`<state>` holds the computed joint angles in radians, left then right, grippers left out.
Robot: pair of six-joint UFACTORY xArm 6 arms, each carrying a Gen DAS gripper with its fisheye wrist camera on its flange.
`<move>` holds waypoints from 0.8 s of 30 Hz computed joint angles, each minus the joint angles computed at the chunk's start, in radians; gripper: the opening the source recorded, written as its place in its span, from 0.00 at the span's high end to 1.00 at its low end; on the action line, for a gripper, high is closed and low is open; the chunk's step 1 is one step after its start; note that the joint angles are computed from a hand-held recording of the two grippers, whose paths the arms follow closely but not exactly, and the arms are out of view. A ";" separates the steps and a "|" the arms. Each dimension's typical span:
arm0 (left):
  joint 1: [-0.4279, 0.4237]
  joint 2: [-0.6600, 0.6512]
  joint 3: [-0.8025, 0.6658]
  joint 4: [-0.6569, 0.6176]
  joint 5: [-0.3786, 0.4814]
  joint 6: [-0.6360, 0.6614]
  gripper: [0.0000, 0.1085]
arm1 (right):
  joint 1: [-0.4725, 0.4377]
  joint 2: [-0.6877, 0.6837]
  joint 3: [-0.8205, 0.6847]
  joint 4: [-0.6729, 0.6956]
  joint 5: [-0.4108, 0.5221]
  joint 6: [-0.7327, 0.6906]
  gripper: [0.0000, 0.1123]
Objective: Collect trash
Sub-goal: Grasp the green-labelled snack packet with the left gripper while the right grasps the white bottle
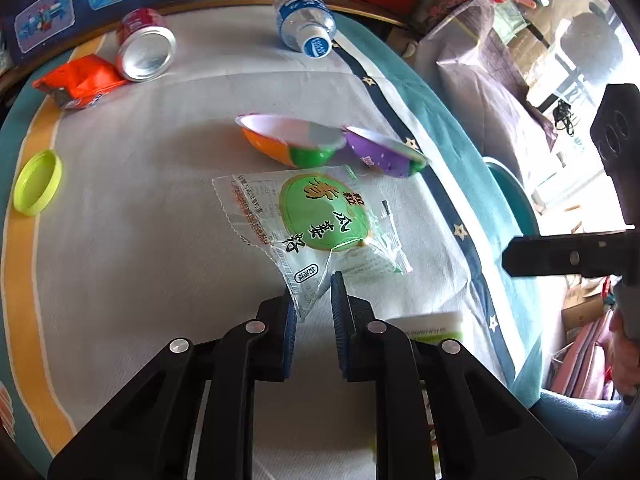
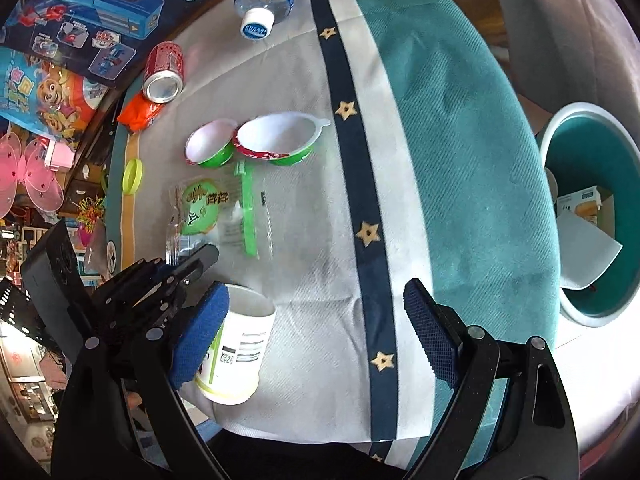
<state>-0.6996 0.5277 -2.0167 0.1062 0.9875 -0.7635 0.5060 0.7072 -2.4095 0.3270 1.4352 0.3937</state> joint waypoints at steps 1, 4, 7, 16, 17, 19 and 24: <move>0.000 -0.024 0.037 0.003 -0.012 -0.009 0.85 | 0.008 -0.014 0.028 0.012 -0.008 -0.005 0.24; -0.004 -0.090 0.126 0.024 -0.025 -0.034 0.85 | 0.032 -0.033 0.072 0.041 -0.018 -0.017 0.24; -0.007 -0.170 0.233 0.044 -0.040 -0.066 0.85 | 0.054 -0.044 0.107 0.070 -0.036 -0.023 0.24; -0.018 -0.367 0.494 0.050 -0.083 -0.138 0.85 | 0.102 -0.015 0.120 0.085 -0.082 -0.017 0.26; -0.018 -0.380 0.511 0.050 -0.088 -0.143 0.85 | 0.106 -0.028 0.142 0.077 -0.108 -0.025 0.27; -0.020 -0.397 0.535 0.045 -0.096 -0.152 0.84 | 0.109 -0.025 0.142 0.078 -0.119 -0.044 0.53; -0.037 -0.412 0.532 0.116 -0.059 -0.205 0.41 | 0.112 -0.050 0.171 0.028 -0.142 -0.048 0.54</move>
